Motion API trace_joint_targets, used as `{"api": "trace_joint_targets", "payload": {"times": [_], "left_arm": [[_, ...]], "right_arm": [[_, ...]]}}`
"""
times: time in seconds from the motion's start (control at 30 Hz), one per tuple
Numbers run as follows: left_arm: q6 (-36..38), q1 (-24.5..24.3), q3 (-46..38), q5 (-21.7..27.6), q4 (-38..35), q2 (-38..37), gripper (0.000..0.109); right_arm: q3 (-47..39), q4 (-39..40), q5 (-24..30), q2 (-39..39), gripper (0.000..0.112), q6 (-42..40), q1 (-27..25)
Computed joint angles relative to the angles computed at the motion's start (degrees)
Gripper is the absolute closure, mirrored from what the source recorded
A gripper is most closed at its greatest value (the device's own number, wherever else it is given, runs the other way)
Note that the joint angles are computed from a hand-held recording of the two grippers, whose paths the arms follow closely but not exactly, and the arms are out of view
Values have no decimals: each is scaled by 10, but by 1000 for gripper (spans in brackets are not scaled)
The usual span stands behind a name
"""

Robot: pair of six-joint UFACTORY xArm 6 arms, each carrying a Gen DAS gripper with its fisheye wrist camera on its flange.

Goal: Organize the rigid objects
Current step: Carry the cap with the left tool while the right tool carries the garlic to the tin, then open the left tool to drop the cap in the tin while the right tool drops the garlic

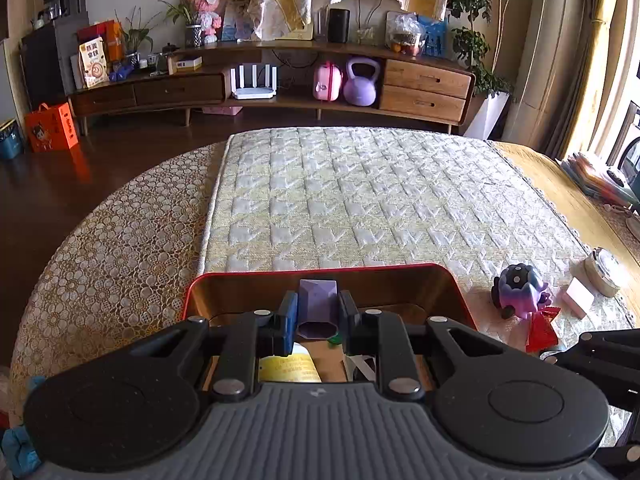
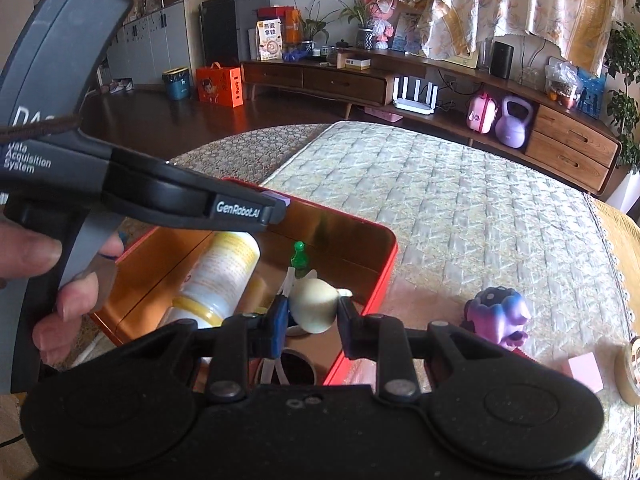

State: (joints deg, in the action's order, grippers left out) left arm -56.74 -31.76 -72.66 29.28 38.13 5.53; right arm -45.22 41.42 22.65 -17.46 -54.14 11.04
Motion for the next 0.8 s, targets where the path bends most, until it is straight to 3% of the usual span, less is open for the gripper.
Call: {"api": "trace_joint_targets", "payload": {"times": [0.27, 0.8], "left_arm": [[43, 3, -27, 11, -36, 39, 88], [126, 9, -76, 64, -153, 81, 88]], "right_arm": [[1, -31, -7, 18, 87, -10, 17], [10, -15, -14, 8, 82, -1, 19]]}}
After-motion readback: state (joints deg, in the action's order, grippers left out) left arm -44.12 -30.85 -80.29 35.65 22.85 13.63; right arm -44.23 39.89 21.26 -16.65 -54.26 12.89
